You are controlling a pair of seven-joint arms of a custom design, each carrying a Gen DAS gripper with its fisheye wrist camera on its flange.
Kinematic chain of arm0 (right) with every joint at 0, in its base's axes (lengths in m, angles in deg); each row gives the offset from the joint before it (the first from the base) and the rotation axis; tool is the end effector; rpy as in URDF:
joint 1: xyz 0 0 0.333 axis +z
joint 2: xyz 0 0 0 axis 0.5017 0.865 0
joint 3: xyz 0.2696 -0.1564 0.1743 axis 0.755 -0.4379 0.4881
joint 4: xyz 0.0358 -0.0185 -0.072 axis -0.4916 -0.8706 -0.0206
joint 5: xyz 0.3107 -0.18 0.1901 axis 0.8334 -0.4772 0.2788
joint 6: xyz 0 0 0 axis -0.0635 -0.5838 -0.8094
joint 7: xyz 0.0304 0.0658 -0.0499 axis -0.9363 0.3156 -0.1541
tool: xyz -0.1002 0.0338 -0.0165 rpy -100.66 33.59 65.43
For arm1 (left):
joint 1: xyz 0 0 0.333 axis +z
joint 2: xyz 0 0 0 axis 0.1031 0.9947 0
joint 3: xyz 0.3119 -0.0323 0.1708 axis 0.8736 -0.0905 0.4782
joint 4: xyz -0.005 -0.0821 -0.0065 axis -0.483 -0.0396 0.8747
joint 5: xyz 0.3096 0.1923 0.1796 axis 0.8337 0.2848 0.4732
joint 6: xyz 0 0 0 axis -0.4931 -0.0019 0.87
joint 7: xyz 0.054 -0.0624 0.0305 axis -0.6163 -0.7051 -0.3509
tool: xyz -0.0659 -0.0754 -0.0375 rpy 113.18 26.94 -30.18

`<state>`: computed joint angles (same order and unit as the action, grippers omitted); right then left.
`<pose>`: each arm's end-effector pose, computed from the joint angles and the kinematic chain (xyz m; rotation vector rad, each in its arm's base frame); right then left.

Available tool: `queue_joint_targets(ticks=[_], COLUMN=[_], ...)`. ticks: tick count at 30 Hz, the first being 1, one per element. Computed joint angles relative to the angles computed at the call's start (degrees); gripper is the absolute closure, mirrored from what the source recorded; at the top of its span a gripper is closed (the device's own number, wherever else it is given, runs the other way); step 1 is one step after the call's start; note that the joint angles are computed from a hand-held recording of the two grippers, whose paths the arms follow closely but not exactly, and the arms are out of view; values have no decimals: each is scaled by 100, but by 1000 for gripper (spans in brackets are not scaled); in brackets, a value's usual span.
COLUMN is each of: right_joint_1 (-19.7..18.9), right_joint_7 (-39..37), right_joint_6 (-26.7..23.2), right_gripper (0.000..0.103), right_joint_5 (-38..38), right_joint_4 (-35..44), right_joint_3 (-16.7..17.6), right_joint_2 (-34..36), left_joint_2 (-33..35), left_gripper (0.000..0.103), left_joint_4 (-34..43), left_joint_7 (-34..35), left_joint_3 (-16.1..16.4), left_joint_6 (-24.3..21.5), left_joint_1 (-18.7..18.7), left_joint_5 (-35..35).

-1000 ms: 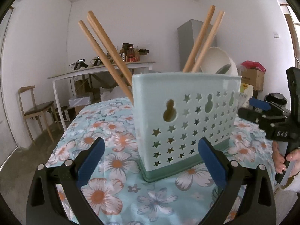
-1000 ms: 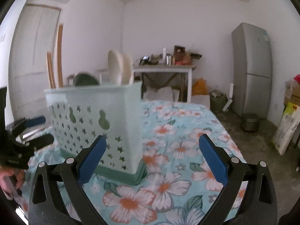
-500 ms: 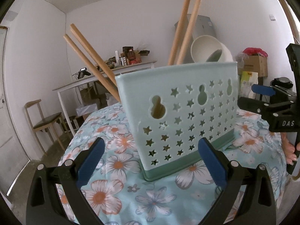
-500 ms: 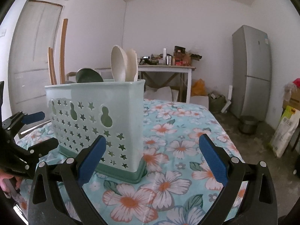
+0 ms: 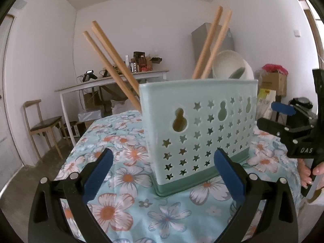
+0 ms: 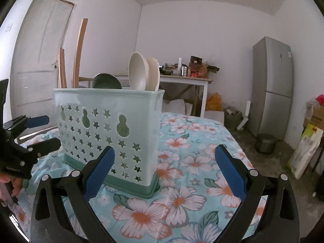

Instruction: Organize utensils

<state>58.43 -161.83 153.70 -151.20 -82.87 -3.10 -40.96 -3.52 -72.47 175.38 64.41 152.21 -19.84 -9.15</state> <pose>0.6407 0.3235 0.4826 -1.3171 1.5978 -1.2621 0.7344 -0.4778 0.4669 -0.7812 1.9985 -1.4512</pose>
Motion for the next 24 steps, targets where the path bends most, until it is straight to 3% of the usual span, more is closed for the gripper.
queue_joint_targets(ticks=[5,11,15,24], right_joint_1=[17,21,8,8], right_joint_7=[47,48,50,48], right_joint_6=[-31,-42,-25,8], right_gripper=[8,8,8,8], right_joint_5=[-9,-25,-11,4], right_joint_4=[4,-18,-19,-17], right_joint_3=[-2,-1,4,5], right_joint_2=[8,-7,-8,-15], left_joint_2=[7,-10,-20,-30], left_gripper=[5,5,5,5], left_joint_4=[-120,-154,-88,-98], left_joint_7=[279,346,166,73], left_joint_3=[-499,-512,-221,-181], left_joint_6=[103,127,128,146], left_joint_1=[272,297,147,135], left_joint_5=[-26,-71,-129,-65])
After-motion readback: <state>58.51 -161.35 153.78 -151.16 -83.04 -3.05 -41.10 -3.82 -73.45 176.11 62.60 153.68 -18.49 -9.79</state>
